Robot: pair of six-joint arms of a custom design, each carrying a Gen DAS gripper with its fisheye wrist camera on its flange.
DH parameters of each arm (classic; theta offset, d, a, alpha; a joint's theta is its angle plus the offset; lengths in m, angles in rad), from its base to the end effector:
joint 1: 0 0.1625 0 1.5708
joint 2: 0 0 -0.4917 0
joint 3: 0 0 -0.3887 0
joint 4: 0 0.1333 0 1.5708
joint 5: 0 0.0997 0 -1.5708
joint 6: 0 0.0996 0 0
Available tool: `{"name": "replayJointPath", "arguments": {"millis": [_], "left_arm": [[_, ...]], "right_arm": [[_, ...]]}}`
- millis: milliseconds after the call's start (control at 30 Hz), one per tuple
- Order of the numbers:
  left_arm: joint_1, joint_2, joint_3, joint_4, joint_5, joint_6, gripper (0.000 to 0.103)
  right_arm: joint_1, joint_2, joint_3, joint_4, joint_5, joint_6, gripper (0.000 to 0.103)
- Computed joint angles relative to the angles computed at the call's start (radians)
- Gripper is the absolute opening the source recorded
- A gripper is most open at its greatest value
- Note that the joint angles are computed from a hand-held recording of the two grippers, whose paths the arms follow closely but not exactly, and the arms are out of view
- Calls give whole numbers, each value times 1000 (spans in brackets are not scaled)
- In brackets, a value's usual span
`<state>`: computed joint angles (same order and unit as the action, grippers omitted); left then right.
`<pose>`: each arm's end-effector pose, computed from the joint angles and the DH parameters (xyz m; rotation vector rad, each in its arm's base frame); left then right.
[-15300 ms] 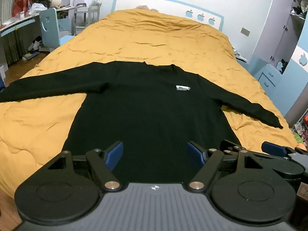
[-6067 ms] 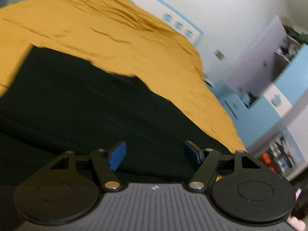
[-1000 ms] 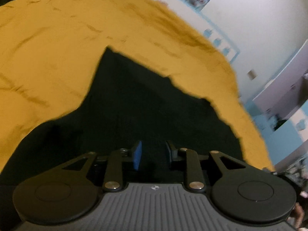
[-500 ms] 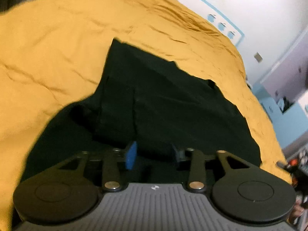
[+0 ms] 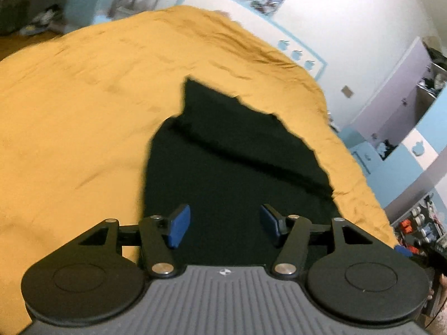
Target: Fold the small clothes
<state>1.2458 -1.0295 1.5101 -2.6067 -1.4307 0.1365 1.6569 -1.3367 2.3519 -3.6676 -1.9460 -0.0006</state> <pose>-0.0951 -0.7433 0.3730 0.6146 2.8727 -0.8528 0.1349 -0.4377 0.3550 -0.1719 -2.4457 1.4813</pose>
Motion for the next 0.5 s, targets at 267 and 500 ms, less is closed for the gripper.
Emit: {"name": "replayJointPath", "arguments": {"millis": [267, 500], "left_arm": [[71, -58, 86, 9, -27, -115, 68], [128, -50, 81, 77, -206, -183, 68]], "right_arm": [[-44, -64, 199, -47, 11, 108, 67], [-112, -73, 263, -32, 136, 153, 67]]}}
